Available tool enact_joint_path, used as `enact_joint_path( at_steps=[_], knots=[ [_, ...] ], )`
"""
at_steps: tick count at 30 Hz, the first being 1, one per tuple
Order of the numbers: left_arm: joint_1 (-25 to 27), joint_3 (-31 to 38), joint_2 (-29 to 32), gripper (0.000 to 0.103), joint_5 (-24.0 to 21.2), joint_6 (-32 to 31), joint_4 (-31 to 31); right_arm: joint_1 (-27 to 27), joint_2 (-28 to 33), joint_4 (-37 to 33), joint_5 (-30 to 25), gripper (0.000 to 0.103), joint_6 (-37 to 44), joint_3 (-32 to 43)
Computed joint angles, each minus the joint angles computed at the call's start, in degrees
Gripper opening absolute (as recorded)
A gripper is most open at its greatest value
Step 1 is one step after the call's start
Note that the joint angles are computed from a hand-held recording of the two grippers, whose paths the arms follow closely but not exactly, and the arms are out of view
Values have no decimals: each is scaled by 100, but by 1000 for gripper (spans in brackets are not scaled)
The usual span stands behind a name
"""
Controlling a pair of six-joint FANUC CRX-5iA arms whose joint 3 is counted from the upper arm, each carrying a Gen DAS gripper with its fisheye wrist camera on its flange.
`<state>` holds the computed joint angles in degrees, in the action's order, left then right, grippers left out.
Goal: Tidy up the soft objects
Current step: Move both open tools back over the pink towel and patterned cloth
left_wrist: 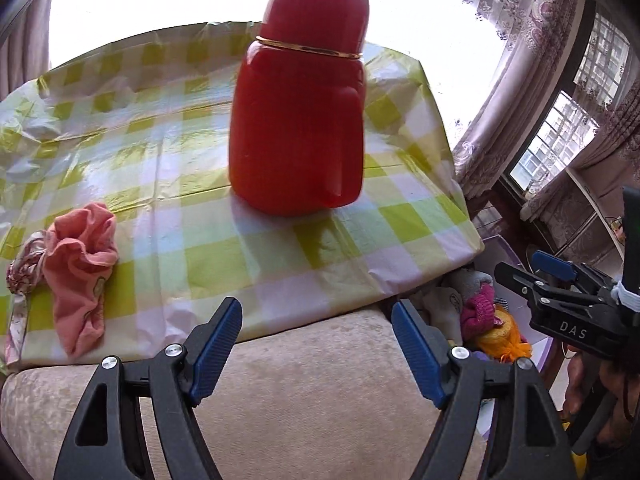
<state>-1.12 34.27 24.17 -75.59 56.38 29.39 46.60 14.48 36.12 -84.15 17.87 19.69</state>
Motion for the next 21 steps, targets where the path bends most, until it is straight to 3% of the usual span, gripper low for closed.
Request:
enact_joint_path(
  at_steps=[9,13,21],
  knots=[
    [696,-270,-198,78,750,128,-49,227,916,217,121,90,902,1226],
    [1003,-41,-32,78,664,360,-100,315,1383,444,119,92,1229,1860],
    [1443,420,310,78,591,884,-354,343,2372,112,171,93,2001,3508]
  ],
)
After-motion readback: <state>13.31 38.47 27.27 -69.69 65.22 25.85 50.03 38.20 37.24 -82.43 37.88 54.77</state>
